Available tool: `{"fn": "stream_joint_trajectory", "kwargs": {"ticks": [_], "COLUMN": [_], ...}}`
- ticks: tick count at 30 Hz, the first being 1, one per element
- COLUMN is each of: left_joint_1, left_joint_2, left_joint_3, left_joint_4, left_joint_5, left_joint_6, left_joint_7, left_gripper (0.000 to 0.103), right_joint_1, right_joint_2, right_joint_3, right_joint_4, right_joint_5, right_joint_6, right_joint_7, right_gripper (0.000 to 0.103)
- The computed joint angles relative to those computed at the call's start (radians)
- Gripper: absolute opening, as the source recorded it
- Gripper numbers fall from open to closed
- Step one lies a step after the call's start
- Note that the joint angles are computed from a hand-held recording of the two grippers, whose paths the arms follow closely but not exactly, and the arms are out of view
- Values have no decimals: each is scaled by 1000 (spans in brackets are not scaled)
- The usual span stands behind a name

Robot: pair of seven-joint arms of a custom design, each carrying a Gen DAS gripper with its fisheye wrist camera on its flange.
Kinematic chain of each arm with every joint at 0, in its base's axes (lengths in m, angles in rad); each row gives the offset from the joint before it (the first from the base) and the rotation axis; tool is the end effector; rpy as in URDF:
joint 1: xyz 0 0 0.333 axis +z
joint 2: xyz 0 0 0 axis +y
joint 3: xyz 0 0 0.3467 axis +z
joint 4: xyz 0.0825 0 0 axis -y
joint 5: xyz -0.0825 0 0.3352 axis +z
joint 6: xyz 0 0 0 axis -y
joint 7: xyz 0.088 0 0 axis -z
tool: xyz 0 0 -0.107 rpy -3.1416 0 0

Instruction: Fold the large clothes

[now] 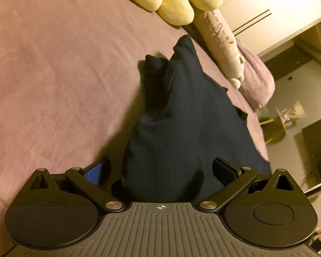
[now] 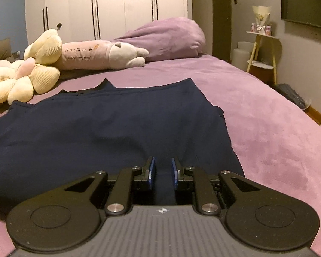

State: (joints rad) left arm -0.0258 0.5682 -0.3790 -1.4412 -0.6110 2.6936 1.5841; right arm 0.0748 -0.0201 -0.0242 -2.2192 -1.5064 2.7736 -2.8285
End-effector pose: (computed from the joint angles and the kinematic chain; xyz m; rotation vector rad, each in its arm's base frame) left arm 0.6970 -0.1981 0.4971 2.0790 -1.7375 1.2990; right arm 0.5004 0.0689 0.4760 -1.1967 2.0516 -0.9990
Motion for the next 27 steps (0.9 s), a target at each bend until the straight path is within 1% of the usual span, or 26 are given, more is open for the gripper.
{"fn": "stream_joint_trajectory", "kwargs": {"ticks": [2,4,6,8,9,12,14,16,17,19,20,22,24,27], "left_joint_1": [3,11,8,4,0,-10,-23,-33,-37,-50,-51,-54,-49,-41], "left_joint_2": [32,73,113,159,183,241,281,310,323,357,370,390,387,370], "left_joint_3": [-3,-12,-8,-4,-2,-1,3,6,7,15,12,11,4,-8], "left_joint_4": [54,120,185,258,296,393,472,529,555,624,647,686,682,653], "left_joint_5": [5,1,2,5,10,31,55,69,77,102,105,113,107,88], "left_joint_6": [-37,-89,-123,-171,-194,-252,-300,-331,-345,-387,-400,-424,-422,-400], "left_joint_7": [-2,-5,-24,-59,-74,-96,-108,-123,-128,-147,-149,-155,-149,-133], "left_gripper": [103,102,94,81,79,79,79,78,73,68,65,62,58,52], "right_joint_1": [-4,-4,1,9,16,44,75,103,108,129,140,169,182,173], "right_joint_2": [-10,-5,12,44,65,128,164,200,214,221,216,213,218,241], "right_joint_3": [-5,-2,3,6,8,11,7,10,10,-8,-20,-55,-68,-63], "right_joint_4": [6,27,58,99,120,175,209,237,249,263,265,274,285,285], "right_joint_5": [21,12,-1,-7,10,116,169,270,329,357,362,316,302,387], "right_joint_6": [45,80,121,170,187,226,216,168,152,147,151,158,145,154], "right_joint_7": [3,16,15,6,-17,-130,-204,-329,-390,-413,-410,-352,-336,-395], "right_gripper": [16,16,16,16,16,16,16,15,14,9,8,8,8,8]}}
